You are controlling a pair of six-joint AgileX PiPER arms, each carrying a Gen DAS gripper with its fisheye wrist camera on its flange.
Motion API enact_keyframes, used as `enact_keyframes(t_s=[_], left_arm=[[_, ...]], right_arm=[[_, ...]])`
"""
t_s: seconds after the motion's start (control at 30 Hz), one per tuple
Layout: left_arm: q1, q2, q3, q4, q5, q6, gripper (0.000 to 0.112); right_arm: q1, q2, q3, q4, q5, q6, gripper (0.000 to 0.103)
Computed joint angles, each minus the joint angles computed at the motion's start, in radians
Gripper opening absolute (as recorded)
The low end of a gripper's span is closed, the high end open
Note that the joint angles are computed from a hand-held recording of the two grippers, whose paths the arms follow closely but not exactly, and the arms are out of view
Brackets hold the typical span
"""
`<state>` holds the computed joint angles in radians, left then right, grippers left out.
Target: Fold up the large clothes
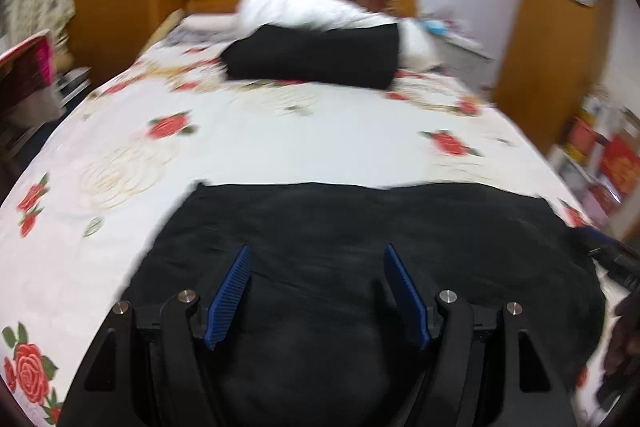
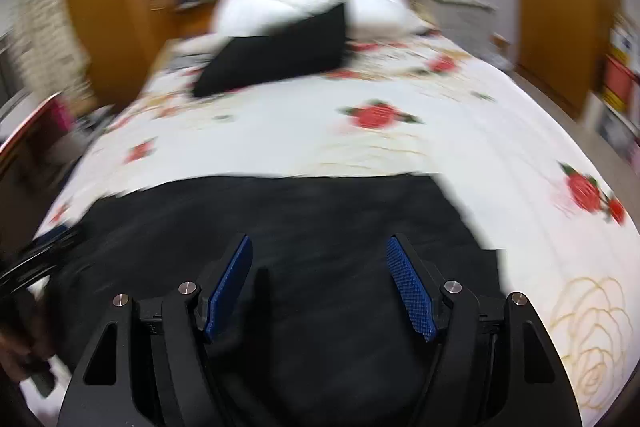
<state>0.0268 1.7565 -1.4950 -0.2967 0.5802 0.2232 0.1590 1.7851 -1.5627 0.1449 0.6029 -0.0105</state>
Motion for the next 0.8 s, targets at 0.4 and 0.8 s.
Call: enact_keyframes(t_s=[0.4, 0.8], left_arm=[[-0.128, 0.098, 0.023, 0.188, -0.04, -0.151, 0.071], [-0.127, -0.137, 0.185, 0.116, -0.013, -0.116, 0.065]], right_arm=[[0.131, 0.108, 0.065, -0.275, -0.081, 0.2, 0.072], [0.133, -0.154, 0.222, -0.342, -0.023, 0.295, 0.068]])
